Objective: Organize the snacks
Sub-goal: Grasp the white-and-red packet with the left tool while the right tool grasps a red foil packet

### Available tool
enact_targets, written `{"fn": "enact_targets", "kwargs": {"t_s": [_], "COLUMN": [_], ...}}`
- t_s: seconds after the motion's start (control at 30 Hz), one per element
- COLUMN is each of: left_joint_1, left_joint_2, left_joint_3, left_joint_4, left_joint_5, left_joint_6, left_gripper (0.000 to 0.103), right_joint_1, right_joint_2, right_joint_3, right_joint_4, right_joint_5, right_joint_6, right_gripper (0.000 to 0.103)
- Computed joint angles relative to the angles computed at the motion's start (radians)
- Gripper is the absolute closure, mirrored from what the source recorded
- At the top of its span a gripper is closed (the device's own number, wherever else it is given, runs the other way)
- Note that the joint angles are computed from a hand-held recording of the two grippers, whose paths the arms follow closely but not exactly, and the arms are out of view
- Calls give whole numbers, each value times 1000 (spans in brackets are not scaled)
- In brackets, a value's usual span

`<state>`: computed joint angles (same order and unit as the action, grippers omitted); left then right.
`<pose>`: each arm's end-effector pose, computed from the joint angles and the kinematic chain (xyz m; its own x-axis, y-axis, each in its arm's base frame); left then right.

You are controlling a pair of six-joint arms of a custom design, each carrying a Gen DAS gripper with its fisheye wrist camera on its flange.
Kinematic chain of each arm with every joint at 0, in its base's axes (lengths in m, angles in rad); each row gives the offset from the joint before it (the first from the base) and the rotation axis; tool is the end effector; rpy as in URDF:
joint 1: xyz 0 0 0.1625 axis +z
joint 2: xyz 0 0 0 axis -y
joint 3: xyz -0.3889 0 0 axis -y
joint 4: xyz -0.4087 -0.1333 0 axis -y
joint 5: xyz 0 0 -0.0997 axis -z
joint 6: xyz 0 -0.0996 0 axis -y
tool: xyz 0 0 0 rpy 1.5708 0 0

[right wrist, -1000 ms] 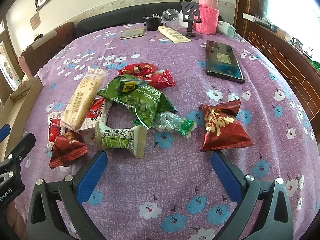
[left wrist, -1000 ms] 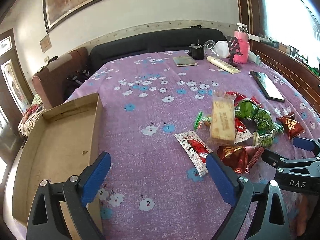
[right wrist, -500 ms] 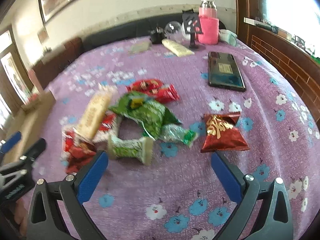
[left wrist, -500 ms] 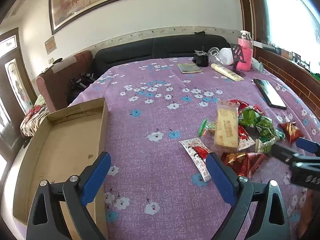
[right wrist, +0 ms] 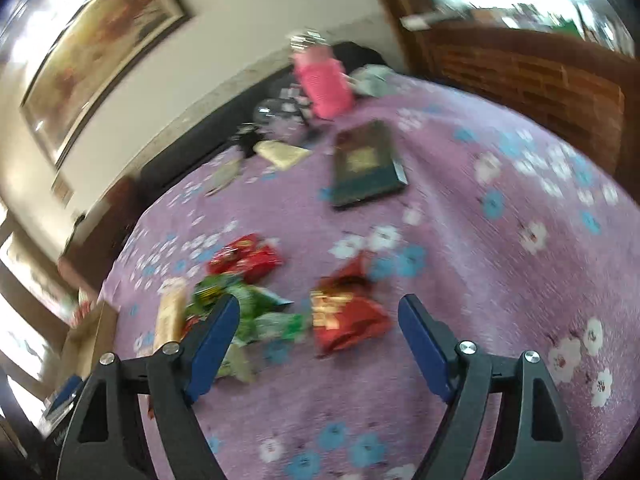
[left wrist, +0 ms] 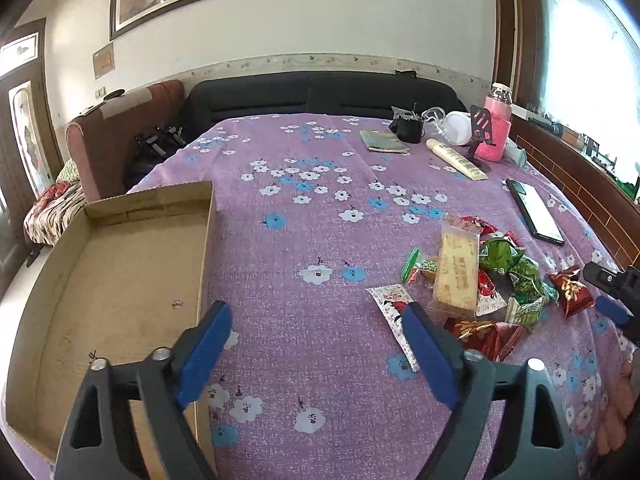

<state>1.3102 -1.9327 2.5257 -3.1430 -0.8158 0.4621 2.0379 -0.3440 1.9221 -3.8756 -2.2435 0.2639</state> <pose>0.1131 -0.3583 0.3401 -0.6970 -0.0838 -0.7122 0.5077 0.6437 -0.5726 0.2840 -0.4049 -0.1070 -0.9419 0.1909 0.2763 -0.0941 0.6397 -0.7629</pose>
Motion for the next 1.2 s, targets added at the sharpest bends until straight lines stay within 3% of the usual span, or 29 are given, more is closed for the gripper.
{"fn": "enact_targets", "kwargs": {"t_s": [0.17, 0.33, 0.53, 0.6, 0.7, 0.77, 0.83, 0.9, 1.0, 1.2], "left_joint_1": [8, 4, 7, 8, 15, 25, 35, 42, 50, 45], "left_joint_2": [-15, -23, -23, -22, -26, -35, -39, -43, -43, -44], "left_joint_3": [-3, 8, 8, 6, 3, -2, -9, -15, -21, -17], "left_joint_4": [13, -19, -35, -39, -31, -10, 8, 29, 52, 51], "left_joint_5": [-12, -13, -10, -9, -16, -27, -37, -47, -58, -60], "left_joint_6": [-11, 5, 7, 5, -1, -15, -26, -38, -47, -40], "left_gripper": [20, 20, 20, 20, 20, 20, 20, 20, 20, 20], "right_joint_1": [15, 20, 83, 138, 230, 249, 224, 175, 93, 26], "right_joint_2": [-3, -84, -236, -298, -329, -316, -310, -287, -264, -177], "right_joint_3": [-4, 72, 123, 93, -9, -61, -71, -67, -49, -97], "right_joint_4": [19, 56, 73, 164, 357, 446, 549, 640, 712, 737], "right_joint_5": [-36, 66, 161, 107, -93, -160, -151, -145, -68, -56], "right_joint_6": [-48, 39, 108, 86, -22, -107, -124, -76, -2, 10], "right_gripper": [22, 22, 22, 22, 21, 14, 11, 13, 41, 42]}}
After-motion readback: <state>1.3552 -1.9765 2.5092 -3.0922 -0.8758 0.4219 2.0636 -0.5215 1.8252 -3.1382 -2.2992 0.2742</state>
